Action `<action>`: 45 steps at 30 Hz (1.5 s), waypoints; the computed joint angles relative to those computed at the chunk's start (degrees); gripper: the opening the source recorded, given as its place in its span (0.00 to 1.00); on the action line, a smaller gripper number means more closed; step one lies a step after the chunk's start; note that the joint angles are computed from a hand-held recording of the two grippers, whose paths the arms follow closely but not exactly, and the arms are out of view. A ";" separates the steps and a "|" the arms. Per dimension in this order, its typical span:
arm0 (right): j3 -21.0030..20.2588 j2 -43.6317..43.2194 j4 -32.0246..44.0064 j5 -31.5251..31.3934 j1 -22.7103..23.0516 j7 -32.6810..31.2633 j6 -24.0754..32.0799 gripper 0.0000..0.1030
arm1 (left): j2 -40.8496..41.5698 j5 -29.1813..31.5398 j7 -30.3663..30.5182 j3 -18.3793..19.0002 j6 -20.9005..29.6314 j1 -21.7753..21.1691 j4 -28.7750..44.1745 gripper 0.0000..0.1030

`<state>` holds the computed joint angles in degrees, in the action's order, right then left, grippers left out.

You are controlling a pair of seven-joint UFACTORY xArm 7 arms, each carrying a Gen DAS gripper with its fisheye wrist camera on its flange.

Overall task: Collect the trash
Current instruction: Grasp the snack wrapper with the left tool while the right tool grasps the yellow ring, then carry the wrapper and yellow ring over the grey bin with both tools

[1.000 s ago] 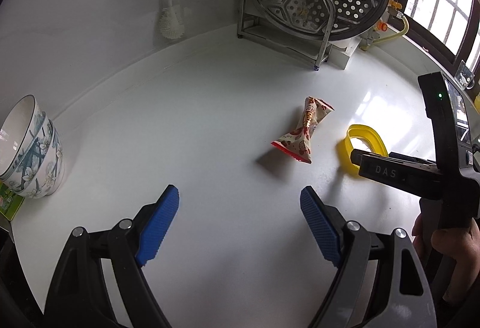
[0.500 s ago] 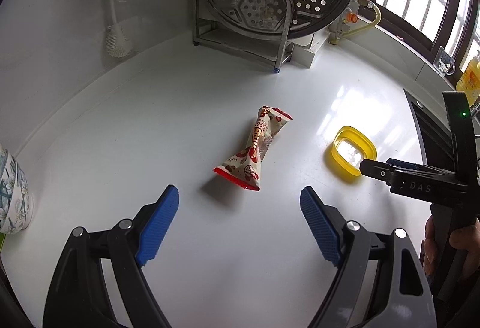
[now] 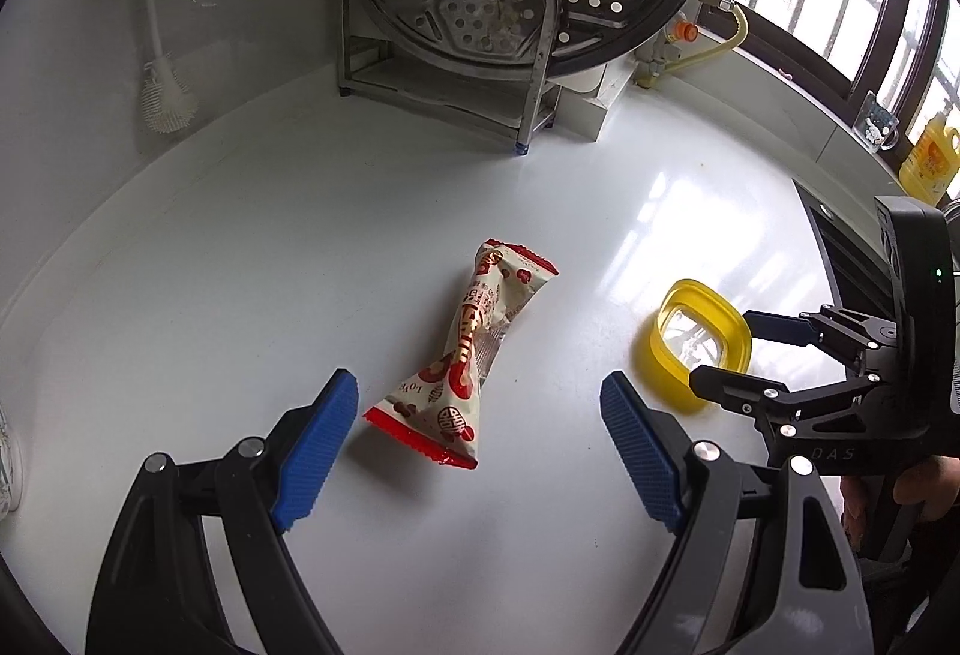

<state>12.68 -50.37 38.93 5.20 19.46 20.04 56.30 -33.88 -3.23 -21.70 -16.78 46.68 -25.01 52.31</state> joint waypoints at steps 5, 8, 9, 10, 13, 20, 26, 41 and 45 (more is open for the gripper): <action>0.80 1.83 -0.03 -1.72 -0.24 -1.34 -0.93 0.76 | 1.98 1.05 -0.12 -0.48 -0.92 0.50 0.67 0.79; 1.72 1.74 -0.51 -3.43 -0.75 -1.20 -1.92 0.76 | 3.46 1.87 -0.05 -0.68 -1.89 0.63 1.14 0.81; 1.87 1.75 -0.55 -3.79 -0.86 -1.04 -2.03 0.76 | 4.02 2.18 -0.14 -0.79 -2.37 0.72 1.24 0.83; 1.88 1.75 -0.60 -3.97 -0.85 -0.93 -2.27 0.76 | 4.53 2.52 -0.28 -0.88 -2.67 0.82 1.33 0.84; 2.37 1.76 -0.77 -5.06 -1.32 -0.26 -2.88 0.76 | 6.01 2.85 -0.22 -0.66 -3.42 0.65 1.50 0.84; 2.60 1.42 -1.62 -6.15 -1.21 0.24 -4.80 0.75 | 8.56 5.63 -0.31 -0.80 -4.02 1.12 1.71 0.77; 2.59 2.06 -1.40 -5.59 0.00 0.31 -6.09 0.67 | 9.03 7.78 -1.30 -1.58 -2.22 1.15 2.45 0.29; 3.51 -2.44 -1.13 -3.24 1.23 5.83 -2.54 0.66 | 2.94 4.74 -4.50 -1.60 2.43 -0.13 1.02 0.18; 4.13 -5.98 -1.64 -2.32 1.91 7.78 0.03 0.66 | 0.56 4.41 -5.46 -2.30 4.21 -0.31 0.88 0.18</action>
